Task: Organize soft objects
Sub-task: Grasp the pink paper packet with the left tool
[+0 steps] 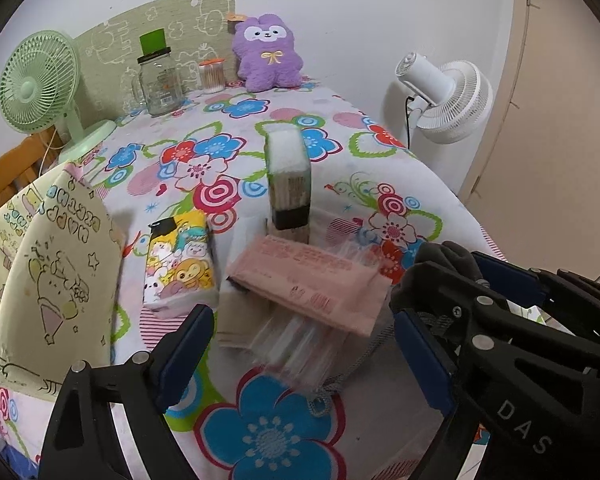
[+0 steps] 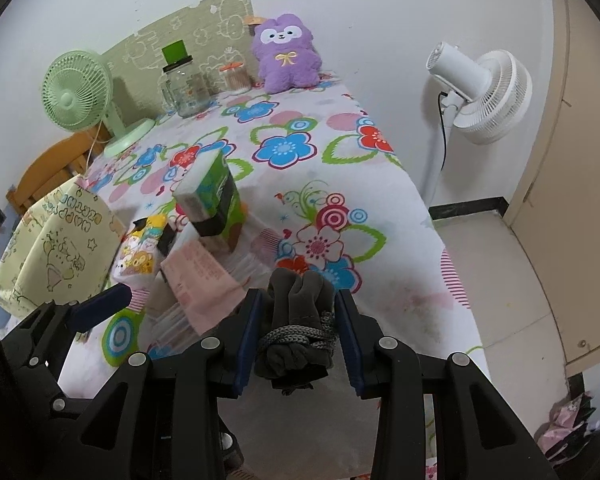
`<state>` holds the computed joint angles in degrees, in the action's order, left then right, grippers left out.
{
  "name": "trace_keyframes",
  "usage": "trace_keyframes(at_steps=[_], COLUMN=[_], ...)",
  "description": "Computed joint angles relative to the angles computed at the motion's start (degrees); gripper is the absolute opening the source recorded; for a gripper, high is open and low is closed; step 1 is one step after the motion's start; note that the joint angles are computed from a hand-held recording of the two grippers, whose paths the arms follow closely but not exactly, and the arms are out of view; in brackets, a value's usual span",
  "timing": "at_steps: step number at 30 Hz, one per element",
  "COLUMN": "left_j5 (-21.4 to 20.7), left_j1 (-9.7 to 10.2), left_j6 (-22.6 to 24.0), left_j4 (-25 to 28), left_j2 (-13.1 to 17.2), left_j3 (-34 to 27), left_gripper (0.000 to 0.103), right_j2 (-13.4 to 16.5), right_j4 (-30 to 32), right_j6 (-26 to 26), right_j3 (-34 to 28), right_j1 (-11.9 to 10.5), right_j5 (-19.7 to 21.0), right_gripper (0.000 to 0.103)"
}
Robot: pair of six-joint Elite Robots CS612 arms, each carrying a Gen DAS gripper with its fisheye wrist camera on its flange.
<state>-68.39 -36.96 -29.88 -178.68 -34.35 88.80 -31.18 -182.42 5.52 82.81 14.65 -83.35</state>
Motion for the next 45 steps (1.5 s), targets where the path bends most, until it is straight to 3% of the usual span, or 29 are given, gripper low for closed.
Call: trace_keyframes(at_steps=[24, 27, 34, 45], left_j5=[2.39, 2.69, -0.38, -3.97], left_j1=[0.91, 0.87, 1.41, 1.95], left_j6=[-6.76, -6.94, -7.59, -6.41], left_j4=[9.38, 9.33, 8.45, 4.96], left_j2=[2.04, 1.85, 1.22, 0.54], left_j3=[-6.5, -6.07, -4.55, -2.54], left_gripper=[0.093, 0.083, 0.078, 0.045], right_j2=[2.32, 2.39, 2.35, 2.01], right_j4=[2.23, 2.59, 3.1, 3.25], right_j6=[-0.33, -0.68, -0.71, -0.7], right_j3=[-5.51, -5.71, -5.63, -5.14], right_j1=[-0.6, -0.38, 0.02, 0.72], right_j5=[0.58, 0.43, -0.03, 0.0], right_gripper=[0.041, 0.041, 0.041, 0.041])
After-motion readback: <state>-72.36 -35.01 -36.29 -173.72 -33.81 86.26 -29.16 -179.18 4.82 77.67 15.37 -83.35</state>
